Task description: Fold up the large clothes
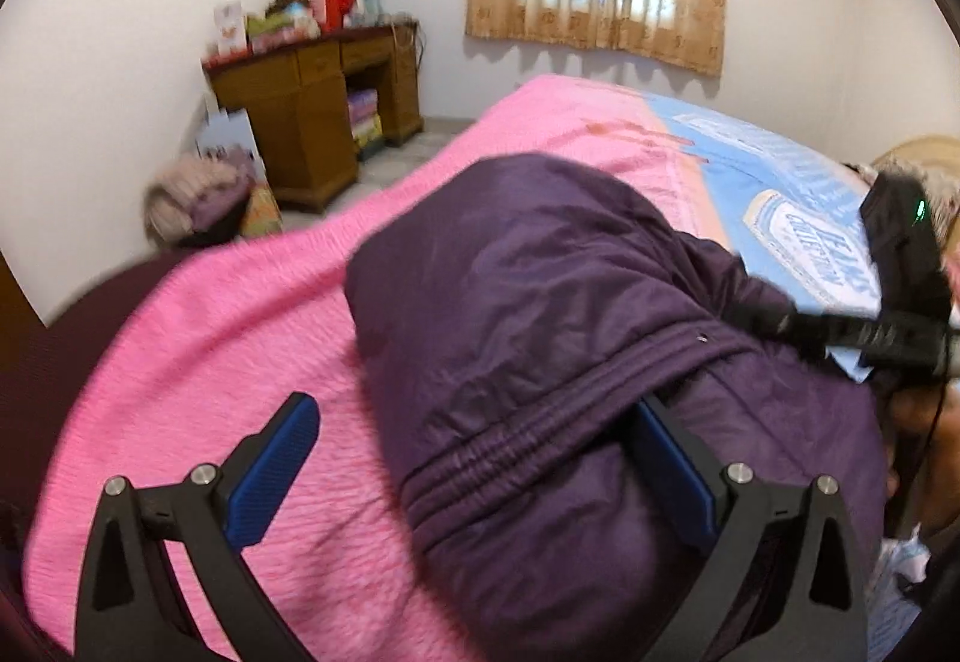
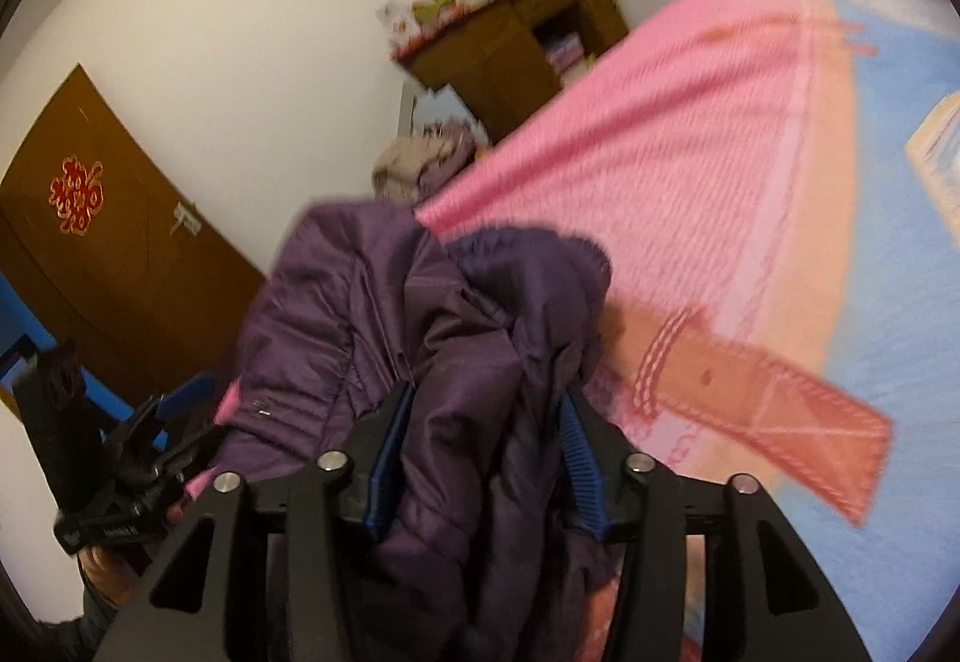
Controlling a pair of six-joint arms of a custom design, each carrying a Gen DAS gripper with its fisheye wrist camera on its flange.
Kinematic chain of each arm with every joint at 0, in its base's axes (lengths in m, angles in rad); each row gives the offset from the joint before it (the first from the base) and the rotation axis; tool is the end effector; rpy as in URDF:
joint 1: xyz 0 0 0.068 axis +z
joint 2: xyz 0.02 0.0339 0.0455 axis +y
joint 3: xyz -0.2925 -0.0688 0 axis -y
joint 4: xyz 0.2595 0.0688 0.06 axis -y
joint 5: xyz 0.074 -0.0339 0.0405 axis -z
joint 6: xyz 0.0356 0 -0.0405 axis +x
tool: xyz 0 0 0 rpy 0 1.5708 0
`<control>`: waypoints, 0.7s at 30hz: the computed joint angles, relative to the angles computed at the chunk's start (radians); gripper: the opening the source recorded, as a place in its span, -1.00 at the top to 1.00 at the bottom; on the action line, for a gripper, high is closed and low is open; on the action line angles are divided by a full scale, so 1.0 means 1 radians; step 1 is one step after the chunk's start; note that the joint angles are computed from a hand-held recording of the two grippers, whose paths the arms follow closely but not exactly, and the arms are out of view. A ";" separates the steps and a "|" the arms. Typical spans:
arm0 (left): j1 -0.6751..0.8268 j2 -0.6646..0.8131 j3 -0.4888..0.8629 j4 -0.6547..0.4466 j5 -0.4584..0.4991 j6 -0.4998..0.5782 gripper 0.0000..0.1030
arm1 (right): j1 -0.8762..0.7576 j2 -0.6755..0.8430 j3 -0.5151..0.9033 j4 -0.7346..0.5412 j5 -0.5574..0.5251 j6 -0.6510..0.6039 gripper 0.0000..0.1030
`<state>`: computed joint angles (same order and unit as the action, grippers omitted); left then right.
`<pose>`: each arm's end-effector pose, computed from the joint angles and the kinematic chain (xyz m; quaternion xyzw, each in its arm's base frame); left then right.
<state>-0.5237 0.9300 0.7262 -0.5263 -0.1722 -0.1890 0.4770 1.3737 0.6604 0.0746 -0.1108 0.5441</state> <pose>0.1699 -0.0911 0.2815 0.1169 0.9027 -0.0683 0.4084 0.2523 0.1348 0.2107 0.0051 0.8923 0.2624 0.3673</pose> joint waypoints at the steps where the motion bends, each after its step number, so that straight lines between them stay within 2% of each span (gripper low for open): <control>1: -0.012 -0.036 0.002 -0.012 -0.019 -0.003 -1.00 | 0.031 -0.063 -0.002 -0.045 0.078 -0.006 -0.12; 3: -0.030 -0.113 0.017 -0.050 -0.053 -0.006 -1.00 | 0.105 -0.167 0.006 -0.138 0.234 -0.006 -0.22; 4: -0.035 -0.142 0.030 -0.072 -0.060 -0.010 -1.00 | 0.169 -0.214 0.022 -0.207 0.350 0.010 -0.24; 6: -0.044 -0.185 0.039 -0.097 -0.076 -0.017 -1.00 | 0.267 -0.275 0.037 -0.285 0.485 0.041 -0.29; 11: -0.130 -0.252 0.078 -0.176 -0.158 -0.032 -1.00 | 0.569 -0.298 0.121 -0.481 0.794 0.148 -0.38; 18: -0.242 -0.338 0.087 -0.235 -0.227 -0.110 -1.00 | 0.783 -0.252 0.197 -0.645 0.963 0.302 -0.39; 21: -0.241 -0.360 0.100 -0.252 -0.213 -0.116 -1.00 | 0.828 -0.230 0.230 -0.676 1.001 0.334 -0.40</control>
<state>-0.7649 0.5699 0.8261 -0.7784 -0.3857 -0.3046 1.3054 1.1433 0.8907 -0.6013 0.8901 0.8784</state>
